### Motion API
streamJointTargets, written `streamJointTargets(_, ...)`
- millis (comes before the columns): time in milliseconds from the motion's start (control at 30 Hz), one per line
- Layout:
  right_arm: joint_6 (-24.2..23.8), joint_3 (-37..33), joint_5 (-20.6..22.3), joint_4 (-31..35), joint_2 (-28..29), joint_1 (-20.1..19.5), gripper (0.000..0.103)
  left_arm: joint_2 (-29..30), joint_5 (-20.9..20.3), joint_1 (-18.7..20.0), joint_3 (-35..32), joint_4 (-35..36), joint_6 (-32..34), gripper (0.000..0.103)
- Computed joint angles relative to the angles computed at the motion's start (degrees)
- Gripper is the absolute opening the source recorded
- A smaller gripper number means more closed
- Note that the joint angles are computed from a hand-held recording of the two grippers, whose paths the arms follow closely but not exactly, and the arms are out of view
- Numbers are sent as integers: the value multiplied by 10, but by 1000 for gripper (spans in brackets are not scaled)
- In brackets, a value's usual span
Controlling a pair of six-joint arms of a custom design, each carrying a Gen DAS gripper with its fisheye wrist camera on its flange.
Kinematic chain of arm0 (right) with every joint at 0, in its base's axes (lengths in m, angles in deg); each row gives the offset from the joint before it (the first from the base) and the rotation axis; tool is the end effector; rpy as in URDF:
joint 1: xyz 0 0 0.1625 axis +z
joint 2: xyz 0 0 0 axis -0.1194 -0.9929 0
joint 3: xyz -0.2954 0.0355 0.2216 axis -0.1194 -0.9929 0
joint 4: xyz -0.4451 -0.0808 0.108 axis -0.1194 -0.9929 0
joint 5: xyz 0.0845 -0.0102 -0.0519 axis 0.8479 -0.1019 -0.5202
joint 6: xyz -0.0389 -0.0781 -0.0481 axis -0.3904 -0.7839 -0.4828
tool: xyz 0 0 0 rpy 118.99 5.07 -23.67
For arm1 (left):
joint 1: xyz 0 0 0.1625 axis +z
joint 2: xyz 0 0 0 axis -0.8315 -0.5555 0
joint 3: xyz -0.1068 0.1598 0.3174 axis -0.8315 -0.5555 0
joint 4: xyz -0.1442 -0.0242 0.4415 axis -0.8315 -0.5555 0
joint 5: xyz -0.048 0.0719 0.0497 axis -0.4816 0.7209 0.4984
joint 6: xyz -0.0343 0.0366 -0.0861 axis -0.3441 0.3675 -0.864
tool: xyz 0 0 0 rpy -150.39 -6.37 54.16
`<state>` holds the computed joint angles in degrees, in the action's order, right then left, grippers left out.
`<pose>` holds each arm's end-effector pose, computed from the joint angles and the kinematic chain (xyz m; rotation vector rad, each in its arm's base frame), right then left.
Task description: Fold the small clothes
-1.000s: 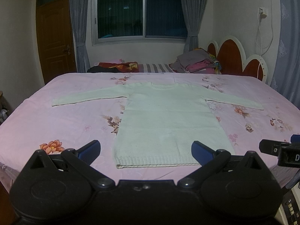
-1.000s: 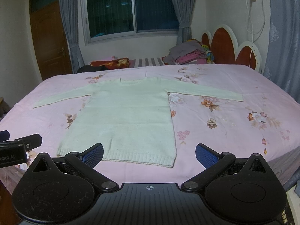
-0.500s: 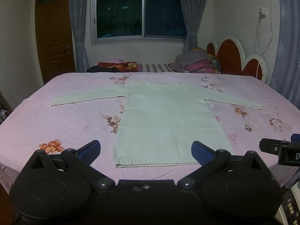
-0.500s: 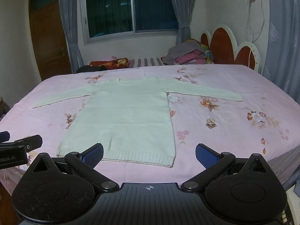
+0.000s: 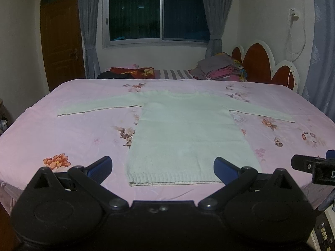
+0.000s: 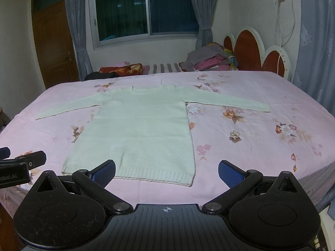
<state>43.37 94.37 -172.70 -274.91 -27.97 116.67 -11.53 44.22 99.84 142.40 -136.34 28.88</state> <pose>0.2380 -0.4863 0.1978 0.1271 -2.1232 1.2158 -0.2465 -0.5224 0.1820 0.7633 2.2200 -1.0469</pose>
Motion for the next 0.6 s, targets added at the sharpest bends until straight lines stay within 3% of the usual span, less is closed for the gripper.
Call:
streamJointTargets(333, 13, -7, 17, 16, 1, -18, 103, 20, -35, 22, -14, -47, 15, 103)
streamJointTargets(600, -3, -66, 2, 22, 37, -41, 103, 83, -73, 59, -86, -67, 85, 103)
